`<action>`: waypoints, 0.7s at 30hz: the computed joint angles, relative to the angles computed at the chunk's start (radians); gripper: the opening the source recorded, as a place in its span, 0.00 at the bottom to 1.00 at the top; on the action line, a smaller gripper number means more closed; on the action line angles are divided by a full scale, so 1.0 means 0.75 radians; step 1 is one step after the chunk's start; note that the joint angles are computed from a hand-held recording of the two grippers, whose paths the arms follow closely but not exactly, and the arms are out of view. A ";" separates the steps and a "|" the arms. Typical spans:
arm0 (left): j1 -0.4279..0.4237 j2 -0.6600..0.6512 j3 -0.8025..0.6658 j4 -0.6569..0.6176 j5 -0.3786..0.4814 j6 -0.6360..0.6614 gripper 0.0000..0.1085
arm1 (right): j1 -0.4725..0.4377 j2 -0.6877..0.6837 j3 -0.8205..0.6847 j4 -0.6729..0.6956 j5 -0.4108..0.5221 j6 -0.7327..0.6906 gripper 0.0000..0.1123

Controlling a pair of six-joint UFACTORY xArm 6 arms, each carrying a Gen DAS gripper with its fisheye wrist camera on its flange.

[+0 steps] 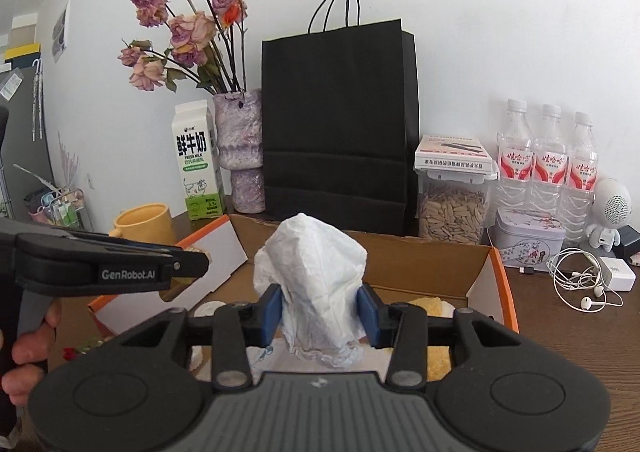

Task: Organize objects
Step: 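Release the tissue into the box with right gripper while left releases the tan block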

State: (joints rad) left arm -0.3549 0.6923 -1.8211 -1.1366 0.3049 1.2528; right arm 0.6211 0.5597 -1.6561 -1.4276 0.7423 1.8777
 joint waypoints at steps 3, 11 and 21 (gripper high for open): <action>0.000 0.039 -0.040 -0.033 -0.022 0.002 0.84 | -0.013 0.002 0.011 0.038 0.005 -0.020 0.62; 0.019 0.067 -0.076 0.047 0.036 -0.080 0.95 | 0.000 0.006 0.007 0.109 0.064 -0.082 0.90; 0.012 0.036 -0.035 0.043 0.000 -0.072 0.95 | 0.023 0.004 -0.004 0.119 0.109 -0.103 0.91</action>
State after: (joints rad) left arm -0.3459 0.7194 -1.8473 -1.1046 0.3046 1.1992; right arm 0.6387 0.5627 -1.6594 -1.3380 0.8244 1.8003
